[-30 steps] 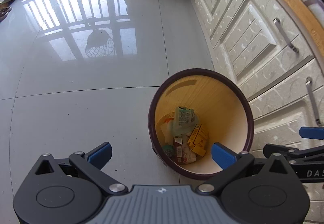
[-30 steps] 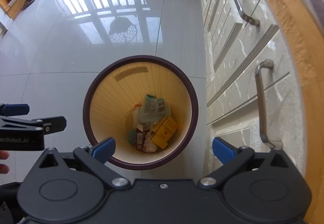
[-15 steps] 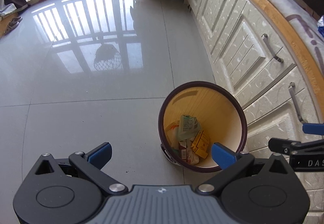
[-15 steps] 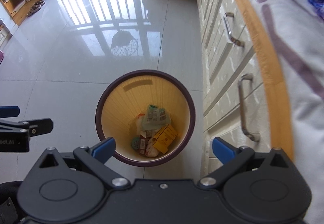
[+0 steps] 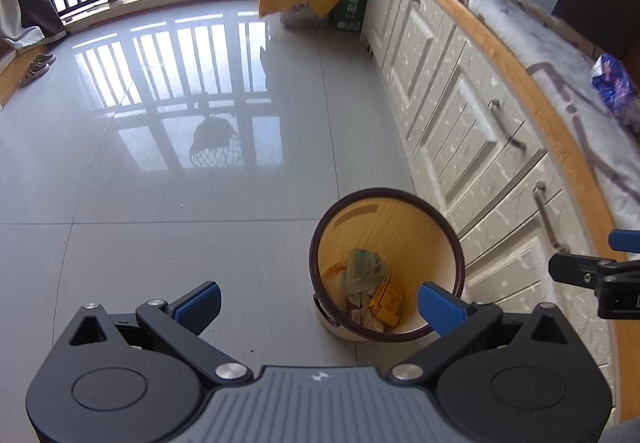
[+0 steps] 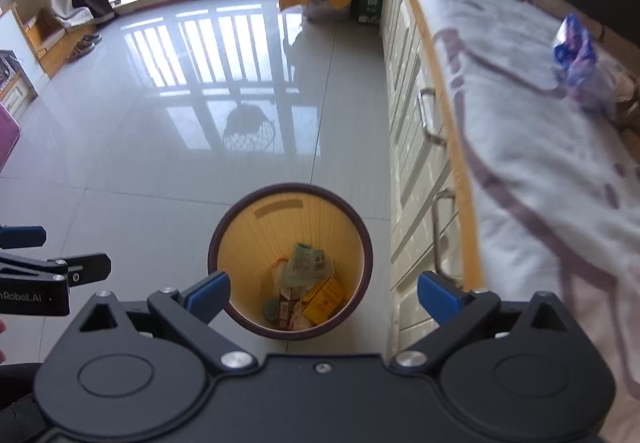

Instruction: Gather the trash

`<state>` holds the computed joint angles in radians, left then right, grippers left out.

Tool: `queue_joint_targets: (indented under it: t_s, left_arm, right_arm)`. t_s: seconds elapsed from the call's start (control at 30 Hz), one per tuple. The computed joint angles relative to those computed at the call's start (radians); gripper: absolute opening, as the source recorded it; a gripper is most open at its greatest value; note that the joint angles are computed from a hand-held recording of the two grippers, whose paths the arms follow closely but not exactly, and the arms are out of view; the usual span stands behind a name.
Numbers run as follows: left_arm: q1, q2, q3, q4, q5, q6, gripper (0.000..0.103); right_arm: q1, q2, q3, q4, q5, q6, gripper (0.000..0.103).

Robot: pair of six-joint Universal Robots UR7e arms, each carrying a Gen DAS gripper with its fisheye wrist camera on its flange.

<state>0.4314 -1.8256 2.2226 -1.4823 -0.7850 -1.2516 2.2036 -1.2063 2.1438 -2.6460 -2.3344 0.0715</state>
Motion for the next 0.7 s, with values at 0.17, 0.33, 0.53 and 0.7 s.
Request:
queue_joint_targets:
  t_s: [0.17,0.33,0.53,0.7]
  left_arm:
    - [-0.059,-0.012,-0.015,0.046,0.014,-0.044,0.103]
    - [-0.107,-0.015,-0.02,0.061,0.029,-0.075,0.103]
    - [-0.157,-0.011,-0.019,0.042,0.05,-0.087,0.103]
    - [-0.197,0.004,-0.014,0.015,0.076,-0.098,0.103]
  right_arm:
    - [0.037,-0.049,0.002,0.023,-0.011,0.01,0.102]
    - [0.07,-0.088,0.015,0.024,-0.03,0.021,0.103]
    - [0.093,-0.148,0.045,-0.006,-0.049,0.016,0.103]
    - [0.103,-0.212,0.081,-0.052,-0.06,-0.001,0.103]
